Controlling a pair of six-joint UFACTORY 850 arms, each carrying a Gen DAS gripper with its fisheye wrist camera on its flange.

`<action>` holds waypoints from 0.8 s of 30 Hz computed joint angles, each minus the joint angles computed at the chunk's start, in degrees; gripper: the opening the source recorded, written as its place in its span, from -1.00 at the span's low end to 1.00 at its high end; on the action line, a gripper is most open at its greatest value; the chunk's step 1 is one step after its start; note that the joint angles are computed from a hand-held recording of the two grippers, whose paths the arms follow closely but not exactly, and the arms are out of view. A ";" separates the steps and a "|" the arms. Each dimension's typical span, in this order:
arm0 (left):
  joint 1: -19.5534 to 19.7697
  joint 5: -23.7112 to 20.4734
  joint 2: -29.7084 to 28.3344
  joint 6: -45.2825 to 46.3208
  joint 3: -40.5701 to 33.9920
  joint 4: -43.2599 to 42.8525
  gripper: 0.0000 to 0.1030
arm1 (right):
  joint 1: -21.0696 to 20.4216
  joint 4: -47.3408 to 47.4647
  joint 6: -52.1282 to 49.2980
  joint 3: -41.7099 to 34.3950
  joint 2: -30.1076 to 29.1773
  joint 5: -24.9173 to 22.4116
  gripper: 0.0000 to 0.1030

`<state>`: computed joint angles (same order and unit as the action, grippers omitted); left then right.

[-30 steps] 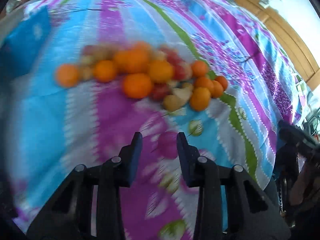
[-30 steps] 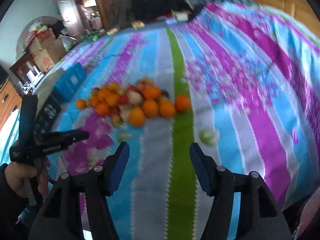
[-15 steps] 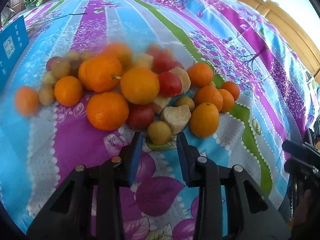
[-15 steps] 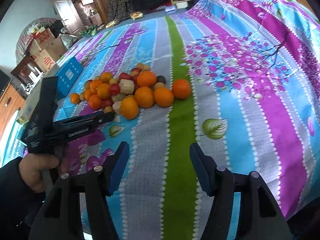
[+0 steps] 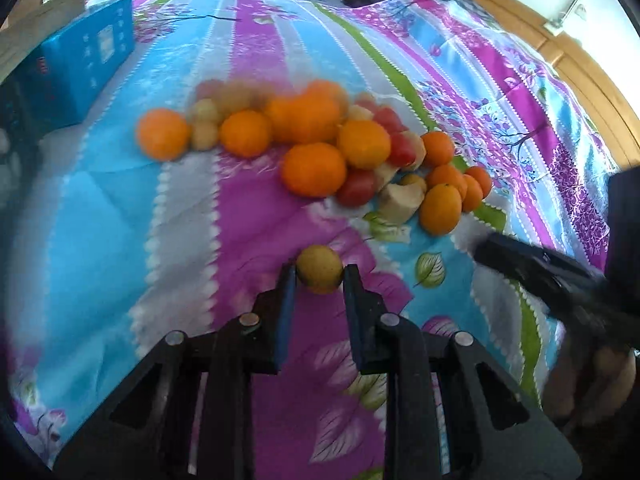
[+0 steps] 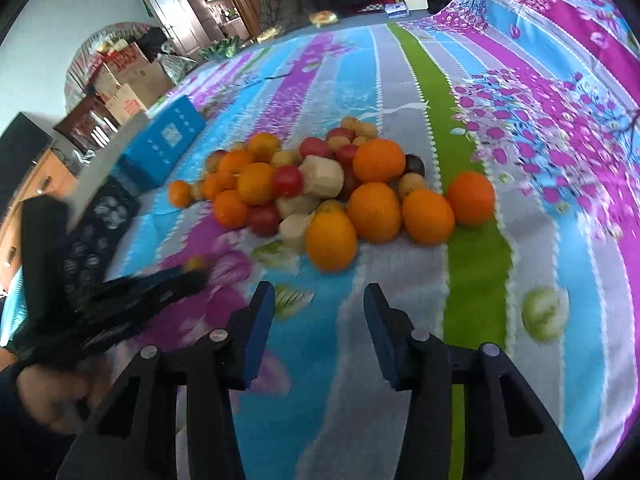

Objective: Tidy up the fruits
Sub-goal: 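Close the left tool on a small yellow round fruit, then close the right tool on a large orange while the left tool holds its fruit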

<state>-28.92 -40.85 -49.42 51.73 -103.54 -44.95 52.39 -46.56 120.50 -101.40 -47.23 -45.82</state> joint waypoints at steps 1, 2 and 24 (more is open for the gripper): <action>0.12 -0.21 0.10 -0.36 0.01 0.07 -0.53 | -0.54 0.47 -0.70 -0.17 -0.33 0.29 -0.02; 0.24 -0.22 0.18 -0.37 -0.04 0.06 -0.53 | -1.20 0.76 -1.13 -0.25 -0.67 1.19 -0.02; 0.47 5.74 6.23 1.74 2.91 -1.80 -0.53 | 0.17 1.02 -7.77 -13.05 -5.33 -15.19 -0.26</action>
